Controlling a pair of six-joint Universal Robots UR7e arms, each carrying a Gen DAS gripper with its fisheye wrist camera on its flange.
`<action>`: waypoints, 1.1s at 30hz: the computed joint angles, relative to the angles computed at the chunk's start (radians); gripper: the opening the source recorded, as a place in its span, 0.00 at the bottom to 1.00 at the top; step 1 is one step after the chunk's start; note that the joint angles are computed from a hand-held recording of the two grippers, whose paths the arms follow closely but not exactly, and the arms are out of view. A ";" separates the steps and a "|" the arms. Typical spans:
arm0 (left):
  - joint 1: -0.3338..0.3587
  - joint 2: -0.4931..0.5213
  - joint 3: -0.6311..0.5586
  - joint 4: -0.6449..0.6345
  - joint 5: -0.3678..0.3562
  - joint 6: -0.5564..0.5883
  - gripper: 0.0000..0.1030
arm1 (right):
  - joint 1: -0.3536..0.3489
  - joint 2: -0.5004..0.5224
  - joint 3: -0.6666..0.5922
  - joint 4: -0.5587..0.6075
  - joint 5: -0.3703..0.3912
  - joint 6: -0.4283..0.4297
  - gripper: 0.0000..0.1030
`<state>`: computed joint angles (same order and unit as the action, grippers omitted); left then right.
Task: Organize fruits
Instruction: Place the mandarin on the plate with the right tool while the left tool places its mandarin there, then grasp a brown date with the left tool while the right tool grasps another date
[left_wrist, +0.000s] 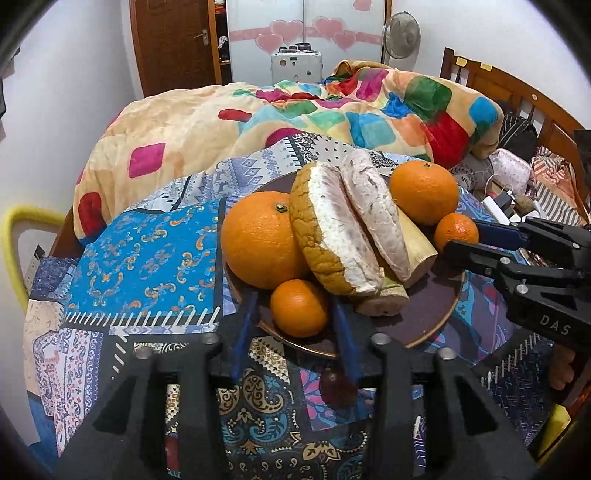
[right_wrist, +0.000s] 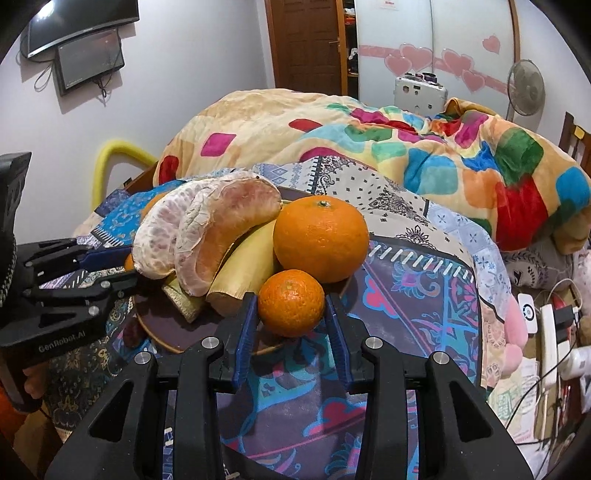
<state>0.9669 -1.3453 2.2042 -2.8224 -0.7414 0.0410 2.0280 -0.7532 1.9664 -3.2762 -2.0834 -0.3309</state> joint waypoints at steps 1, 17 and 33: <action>-0.002 -0.001 0.002 -0.007 0.001 0.002 0.50 | 0.001 0.000 -0.001 0.003 -0.003 0.000 0.33; -0.075 -0.160 0.077 0.036 0.027 -0.038 0.58 | 0.090 -0.041 0.037 -0.053 -0.021 0.007 0.45; -0.159 -0.458 0.203 0.254 0.118 -0.141 0.62 | 0.162 -0.014 0.071 -0.090 0.053 0.057 0.48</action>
